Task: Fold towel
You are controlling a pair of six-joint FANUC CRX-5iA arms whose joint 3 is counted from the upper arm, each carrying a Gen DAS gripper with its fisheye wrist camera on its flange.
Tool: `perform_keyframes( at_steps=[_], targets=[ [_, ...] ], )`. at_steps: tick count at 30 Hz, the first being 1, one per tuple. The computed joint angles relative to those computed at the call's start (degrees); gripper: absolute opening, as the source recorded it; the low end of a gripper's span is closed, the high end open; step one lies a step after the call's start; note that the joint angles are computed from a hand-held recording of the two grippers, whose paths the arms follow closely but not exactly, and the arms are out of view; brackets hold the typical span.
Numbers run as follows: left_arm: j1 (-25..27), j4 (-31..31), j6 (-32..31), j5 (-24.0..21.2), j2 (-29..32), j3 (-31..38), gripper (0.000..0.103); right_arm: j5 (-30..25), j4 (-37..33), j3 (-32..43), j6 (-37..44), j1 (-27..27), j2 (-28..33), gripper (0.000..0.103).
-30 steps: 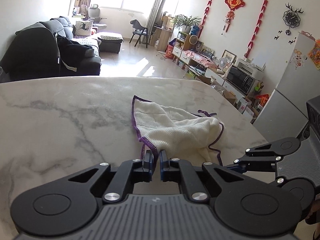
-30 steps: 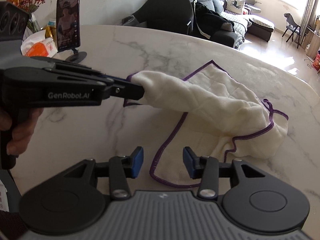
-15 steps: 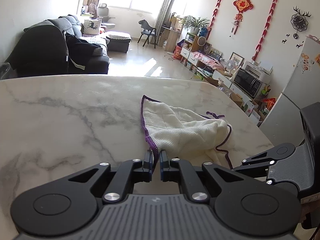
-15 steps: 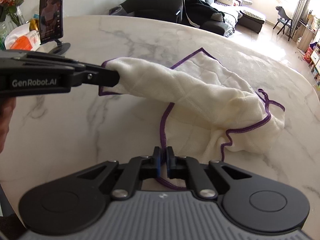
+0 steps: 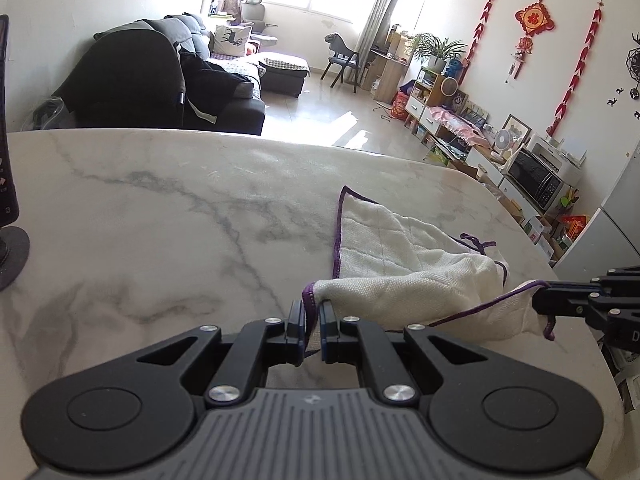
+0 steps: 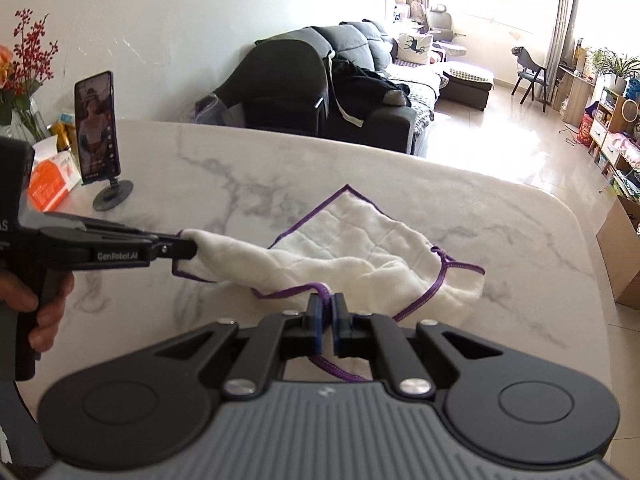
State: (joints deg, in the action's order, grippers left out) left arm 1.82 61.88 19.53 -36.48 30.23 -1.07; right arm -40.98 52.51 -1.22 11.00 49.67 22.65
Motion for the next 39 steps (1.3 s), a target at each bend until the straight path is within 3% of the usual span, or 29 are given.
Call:
perform_keyframes(
  at_steps=[10,21,32,39],
  targets=[
    [0.54,-5.99,4.35,0.97,-0.03,1.1,0.007,-0.08,6.1,-2.55,-6.01,-0.76,-2.41,0.005],
    [1.16,-6.15,-0.2,-0.12,-2.5,-1.84,0.007,-1.5,9.23,-6.41,-9.82,0.01,-5.62,0.005],
    [1.6,-8.38,-4.27,-2.17,-5.07,-5.26,0.007,-2.97,5.95,-11.52,-11.22,1.82,-9.29,0.006],
    [1.74,-11.06,-5.83,-3.02,-5.48,-5.74,0.007,-4.12,3.43,-12.87,-11.07,2.58,-10.33,0.012]
  ],
)
